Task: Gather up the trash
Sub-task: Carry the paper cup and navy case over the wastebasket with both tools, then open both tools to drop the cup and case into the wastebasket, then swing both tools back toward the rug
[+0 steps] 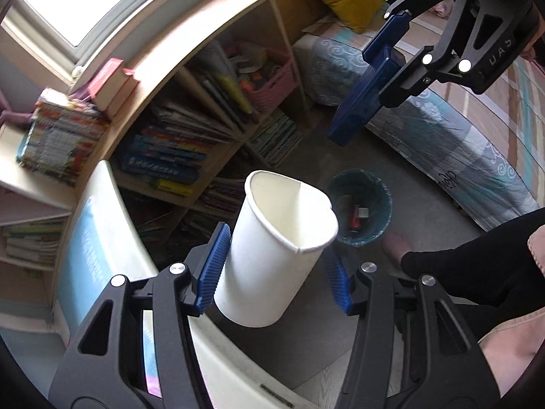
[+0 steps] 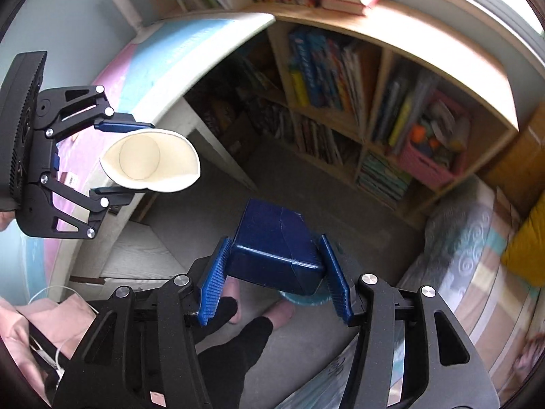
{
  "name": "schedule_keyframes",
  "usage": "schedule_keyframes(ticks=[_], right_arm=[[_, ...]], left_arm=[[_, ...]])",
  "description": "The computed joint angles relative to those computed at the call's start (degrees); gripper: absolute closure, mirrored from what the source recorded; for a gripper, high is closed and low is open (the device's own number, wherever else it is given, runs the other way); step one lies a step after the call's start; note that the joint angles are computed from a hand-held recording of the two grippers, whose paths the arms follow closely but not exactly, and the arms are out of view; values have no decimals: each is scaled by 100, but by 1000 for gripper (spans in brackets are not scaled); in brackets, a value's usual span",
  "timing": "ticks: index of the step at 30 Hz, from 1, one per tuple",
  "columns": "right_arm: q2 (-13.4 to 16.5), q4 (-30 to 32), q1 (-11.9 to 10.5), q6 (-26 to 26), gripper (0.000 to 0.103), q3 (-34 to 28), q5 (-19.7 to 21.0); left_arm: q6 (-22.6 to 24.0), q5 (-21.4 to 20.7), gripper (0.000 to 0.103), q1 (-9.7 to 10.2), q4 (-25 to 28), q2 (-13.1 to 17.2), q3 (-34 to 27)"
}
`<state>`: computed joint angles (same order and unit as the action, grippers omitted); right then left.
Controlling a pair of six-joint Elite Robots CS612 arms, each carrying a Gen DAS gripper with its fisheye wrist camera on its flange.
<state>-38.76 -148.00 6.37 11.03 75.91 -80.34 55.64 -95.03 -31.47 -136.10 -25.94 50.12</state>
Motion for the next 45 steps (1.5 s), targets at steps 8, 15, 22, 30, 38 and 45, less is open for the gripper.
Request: schedule_keyframes(ticks=[8,15,22,30,38,45], right_arm=[[-89,-152,-94,377,49,415,201],[-34,-181,-184,560,19,493,401],[-90,-235,-277,692,17,665,443],[-136,-284,-330,753,17,744,387],[-118,-244,-314,586,17,624,378],[58,-17,-227,162,17,177,536]], left_arm=[[135,-190,48,-141,621,198,-269],[241,69,12,-287,431,333,-285],[165,147,7,-314,610,429,-497],[61,49,7,-291,662,409,-533],[-229,136,7,-223,561,312,-435],[-670,332,7,-85,251,148,-206]])
